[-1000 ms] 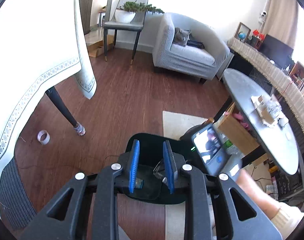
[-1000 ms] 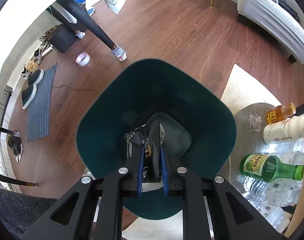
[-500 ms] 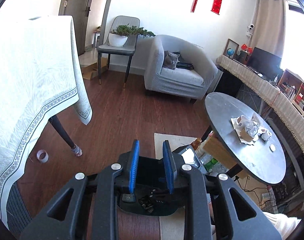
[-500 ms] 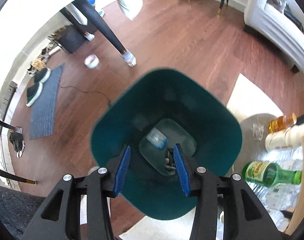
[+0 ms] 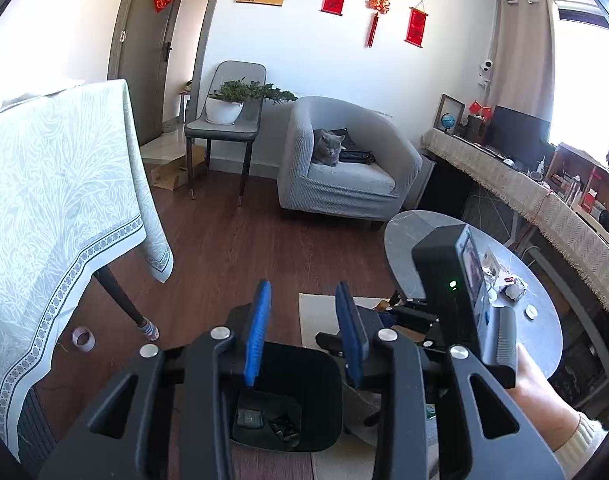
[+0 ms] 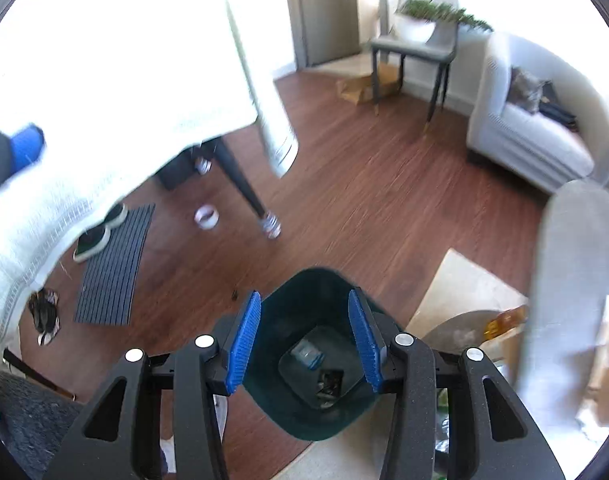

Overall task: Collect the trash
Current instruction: 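Move both tools back over the table toward the remaining trash, then grasp the crumpled foil ball with the left gripper while the right gripper grasps the white bottle cap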

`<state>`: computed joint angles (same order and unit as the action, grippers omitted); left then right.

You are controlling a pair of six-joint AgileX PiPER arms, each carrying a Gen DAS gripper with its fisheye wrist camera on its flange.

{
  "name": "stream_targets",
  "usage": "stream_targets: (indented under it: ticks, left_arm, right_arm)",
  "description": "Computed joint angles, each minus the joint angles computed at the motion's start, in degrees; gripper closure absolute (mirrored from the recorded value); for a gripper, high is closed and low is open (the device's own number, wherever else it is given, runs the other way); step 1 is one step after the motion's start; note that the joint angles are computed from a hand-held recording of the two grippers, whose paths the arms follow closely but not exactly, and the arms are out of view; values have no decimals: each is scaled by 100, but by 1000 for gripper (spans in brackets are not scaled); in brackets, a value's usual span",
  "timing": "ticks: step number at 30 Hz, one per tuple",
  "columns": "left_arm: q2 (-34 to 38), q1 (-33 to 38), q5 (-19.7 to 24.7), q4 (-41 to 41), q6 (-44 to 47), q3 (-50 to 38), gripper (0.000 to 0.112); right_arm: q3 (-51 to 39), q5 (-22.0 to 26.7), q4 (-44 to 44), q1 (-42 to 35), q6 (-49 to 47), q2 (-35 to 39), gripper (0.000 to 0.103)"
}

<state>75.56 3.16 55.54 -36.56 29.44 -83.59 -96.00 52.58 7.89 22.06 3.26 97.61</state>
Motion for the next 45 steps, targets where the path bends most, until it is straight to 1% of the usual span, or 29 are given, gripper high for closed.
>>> stream_targets:
  ticks: [4,5,7,10,14,17,19,22,27,31,33,36,38,40,41,45]
  left_arm:
    - [27,-571,-107,437,-509,-211,68]
    - [40,-644,-93,476,-570,-226,66]
    - [176,-1005,-60,780,-993,-432,64]
    - [314,-1526,-172,1164,-1455,-646,55]
    - [615,-2343,-316,1791,-2003,-1052,49]
    - [951,-3010,-398,2250,-2373,-1401,47]
    - [1192,-3375,-450,2489,-2595,-1589,47]
    - [1536,-3767,-529,2748,-2830,-1800,47]
    - [1971,-4137,-586,2989,-3174,-2014,44]
    - [2259,-4425,-645,3300,-3400,-2128,44]
    - [2376,-4543,-725,3375,-3457,-2148,44]
    - [2545,-4713,-822,3485,-3549,-2223,44]
    - [2678,-4809,-805,3536,-3614,-2360,44]
    - [2814,-4906,-787,3651,-3717,-2495,44]
    - [2880,-4939,-781,3711,-3770,-2551,44]
    - [3086,-5047,-756,4040,-4007,-2674,44]
  right_arm:
    - [300,38,-42,-384,-173,-589,50]
    - [393,64,-44,-517,-246,-749,49]
    - [612,80,-62,-795,-347,-1067,48]
    - [935,75,-87,-1256,-480,-1537,46]
    - [1404,89,460,-2235,-1083,-2076,43]
    - [1691,200,695,-2953,-1544,-2399,40]
    - [1847,264,912,-3364,-1826,-2549,39]
    - [2021,375,1340,-4013,-2319,-2700,37]
    - [2246,703,2219,-5302,-3464,-2832,36]
    - [2468,877,2699,-6056,-4097,-2806,35]
    - [2522,1061,2896,-6427,-4422,-2745,34]
    - [2626,1148,3023,-6736,-4743,-2682,34]
    - [2715,1211,3110,-6891,-4907,-2674,34]
    - [2797,1211,3204,-7002,-5053,-2692,32]
    - [2838,1219,3223,-7034,-5095,-2720,29]
    - [2922,1246,3219,-7121,-5288,-2756,27]
